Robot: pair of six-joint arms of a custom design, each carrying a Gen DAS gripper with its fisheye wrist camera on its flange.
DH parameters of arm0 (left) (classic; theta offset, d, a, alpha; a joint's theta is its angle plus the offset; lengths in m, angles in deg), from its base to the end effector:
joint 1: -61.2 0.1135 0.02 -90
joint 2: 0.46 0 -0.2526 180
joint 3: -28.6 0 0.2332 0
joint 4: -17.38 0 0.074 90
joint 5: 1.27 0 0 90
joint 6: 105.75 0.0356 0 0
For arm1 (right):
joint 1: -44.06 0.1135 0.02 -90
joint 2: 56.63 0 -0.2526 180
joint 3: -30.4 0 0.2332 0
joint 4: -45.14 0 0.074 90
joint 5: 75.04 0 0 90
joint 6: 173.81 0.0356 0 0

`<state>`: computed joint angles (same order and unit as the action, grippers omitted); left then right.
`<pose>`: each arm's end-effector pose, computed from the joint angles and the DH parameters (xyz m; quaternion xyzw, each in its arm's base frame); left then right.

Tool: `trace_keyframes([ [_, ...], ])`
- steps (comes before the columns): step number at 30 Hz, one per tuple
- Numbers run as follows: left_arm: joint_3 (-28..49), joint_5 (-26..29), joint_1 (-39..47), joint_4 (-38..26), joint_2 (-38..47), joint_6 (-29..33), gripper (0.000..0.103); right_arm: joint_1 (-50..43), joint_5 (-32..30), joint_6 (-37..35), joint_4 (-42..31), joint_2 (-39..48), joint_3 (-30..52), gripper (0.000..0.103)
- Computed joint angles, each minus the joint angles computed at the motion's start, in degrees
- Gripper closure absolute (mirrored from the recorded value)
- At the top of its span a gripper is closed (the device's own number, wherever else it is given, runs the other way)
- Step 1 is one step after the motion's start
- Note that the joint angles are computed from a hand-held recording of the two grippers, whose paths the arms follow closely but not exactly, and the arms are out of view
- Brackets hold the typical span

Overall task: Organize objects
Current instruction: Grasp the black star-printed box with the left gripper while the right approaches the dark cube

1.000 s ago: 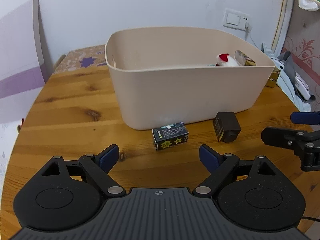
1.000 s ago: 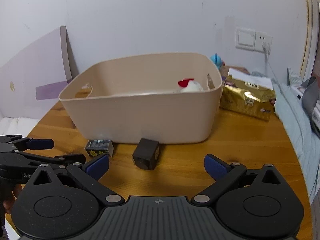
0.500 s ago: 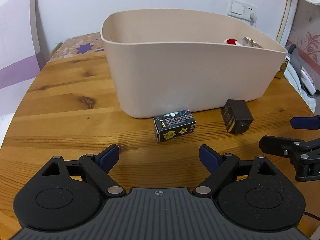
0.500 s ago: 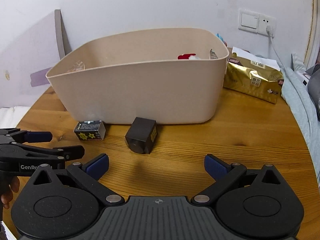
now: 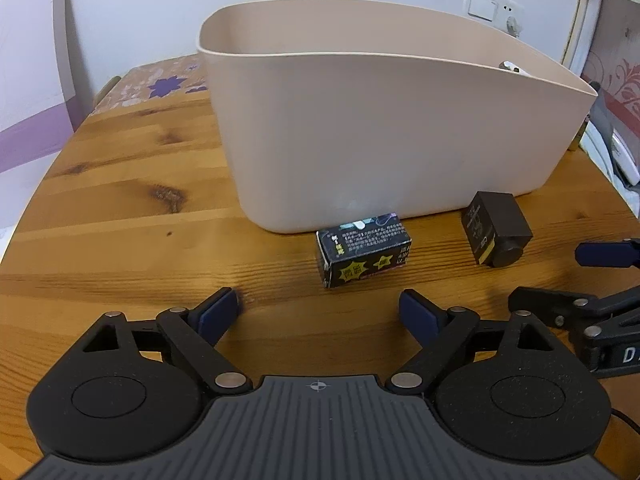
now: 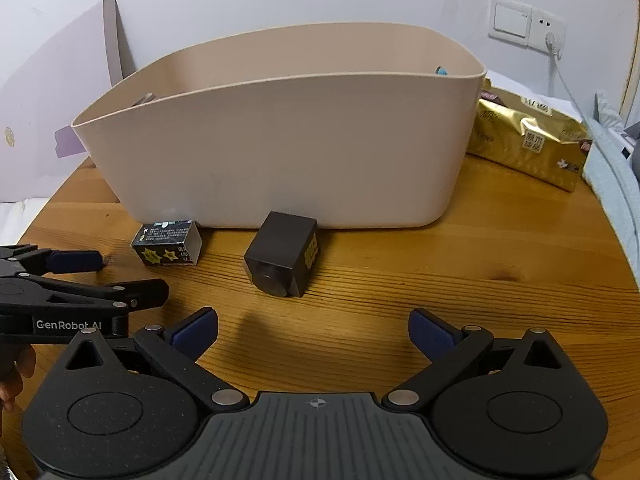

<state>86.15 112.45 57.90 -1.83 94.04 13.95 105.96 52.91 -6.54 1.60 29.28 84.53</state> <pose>0.2842 -0.0307 0.1366 0.3233 0.8807 -0.1264 0.3222 0.1258 0.1891 0.1439 0.1666 0.9239 0.0007 0.3444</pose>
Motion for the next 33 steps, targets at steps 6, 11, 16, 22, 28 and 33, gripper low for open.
trace_keyframes([
  [6,-0.4,-0.4,-1.5,1.5,0.3,0.3,0.012,-1.8,-0.9,-2.3,2.3,1.2,-0.5,0.0],
  [11,0.0,-1.4,-2.9,2.0,0.7,-0.9,0.011,-2.2,-0.2,-3.8,2.4,2.3,-0.1,0.0],
  [16,0.0,-2.3,-3.8,2.9,1.0,-2.0,0.011,-2.6,0.6,-4.6,3.9,2.4,-0.9,0.0],
  [22,0.4,-2.8,-4.4,4.6,2.0,-3.5,0.011,-3.2,1.0,-5.1,4.9,2.4,-1.3,0.0],
  [28,0.9,-3.5,-4.9,7.0,3.5,-5.5,0.011,-4.2,0.9,-6.3,6.4,2.4,-1.3,0.0],
  [33,1.6,-4.4,-5.5,8.2,4.6,-7.0,0.011,-4.8,1.1,-6.9,7.2,3.2,-0.9,0.0],
])
